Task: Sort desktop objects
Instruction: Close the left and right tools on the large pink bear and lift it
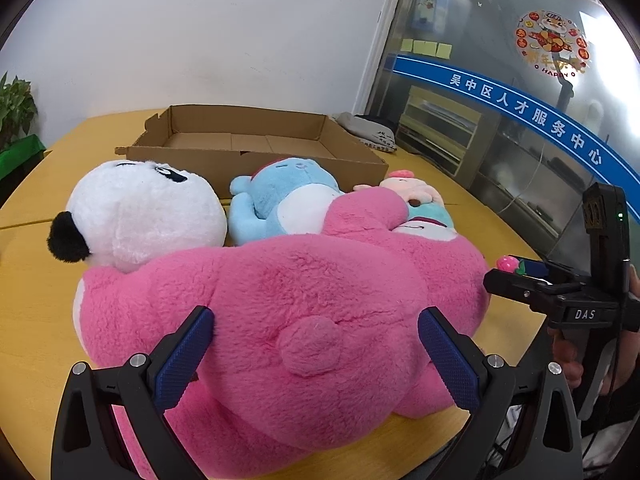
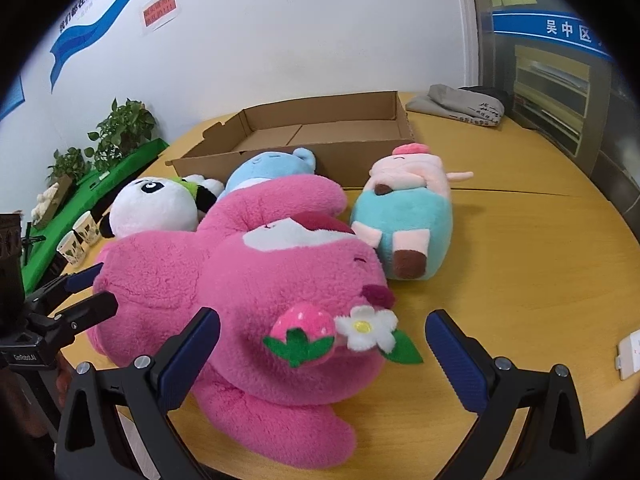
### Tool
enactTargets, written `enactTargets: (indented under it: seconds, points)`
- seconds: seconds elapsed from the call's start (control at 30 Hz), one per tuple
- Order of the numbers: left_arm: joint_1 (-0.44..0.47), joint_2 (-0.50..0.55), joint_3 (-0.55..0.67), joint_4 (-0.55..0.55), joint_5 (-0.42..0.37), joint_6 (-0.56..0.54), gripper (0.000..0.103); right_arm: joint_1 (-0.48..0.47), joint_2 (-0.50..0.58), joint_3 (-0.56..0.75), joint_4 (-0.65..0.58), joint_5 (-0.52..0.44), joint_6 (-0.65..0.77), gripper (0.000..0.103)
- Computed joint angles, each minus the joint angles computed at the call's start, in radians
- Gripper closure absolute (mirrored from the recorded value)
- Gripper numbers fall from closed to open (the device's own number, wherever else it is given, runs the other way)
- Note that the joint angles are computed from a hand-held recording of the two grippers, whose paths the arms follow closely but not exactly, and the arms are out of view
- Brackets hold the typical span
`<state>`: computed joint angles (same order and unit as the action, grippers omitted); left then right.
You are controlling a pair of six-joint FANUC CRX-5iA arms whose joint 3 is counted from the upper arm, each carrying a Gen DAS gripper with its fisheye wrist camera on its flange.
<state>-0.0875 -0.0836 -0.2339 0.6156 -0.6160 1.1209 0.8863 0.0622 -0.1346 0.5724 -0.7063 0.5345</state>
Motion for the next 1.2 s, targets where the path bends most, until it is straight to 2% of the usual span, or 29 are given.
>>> enactTargets:
  seconds: [0.1, 0.3, 0.43, 0.5, 0.67, 0.8, 0.87, 0.97, 1.03, 1.1, 1.2]
  points:
    - [0.019, -0.003, -0.029, 0.083, 0.000, -0.060, 0.000, -0.012, 0.008, 0.010, -0.048, 0.028, 0.052, 0.000]
    - [0.053, -0.028, -0.068, 0.149, -0.020, -0.147, 0.000, -0.029, 0.016, 0.020, -0.130, 0.062, 0.113, 0.000]
    - [0.081, -0.038, -0.120, 0.308, -0.065, -0.290, 0.000, -0.042, 0.014, 0.028, -0.175, 0.095, 0.168, 0.000]
    - [0.093, -0.036, -0.135, 0.361, -0.095, -0.323, 0.000, -0.051, 0.013, 0.037, -0.231, 0.118, 0.234, 0.000]
    - [0.114, -0.014, -0.134, 0.368, -0.167, -0.322, 0.000, -0.095, 0.033, 0.094, -0.409, 0.113, 0.392, 0.000]
    - [0.100, 0.006, -0.143, 0.399, -0.164, -0.332, 0.000, -0.127, 0.073, 0.165, -0.529, 0.051, 0.492, 0.000]
    - [0.088, 0.013, -0.122, 0.339, -0.149, -0.302, 0.001, -0.132, 0.077, 0.170, -0.553, 0.047, 0.512, 0.001]
    - [0.085, 0.015, -0.100, 0.271, -0.145, -0.254, 0.009, -0.135, 0.065, 0.152, -0.576, 0.072, 0.534, 0.010]
    - [0.096, 0.015, -0.118, 0.317, -0.150, -0.263, 0.015, -0.131, 0.058, 0.140, -0.573, 0.081, 0.542, 0.015]
    - [0.110, 0.011, -0.141, 0.373, -0.164, -0.285, 0.026, -0.127, 0.049, 0.123, -0.561, 0.096, 0.535, 0.022]
    - [0.119, 0.008, -0.151, 0.389, -0.175, -0.286, 0.033, -0.118, 0.039, 0.104, -0.538, 0.113, 0.523, 0.028]
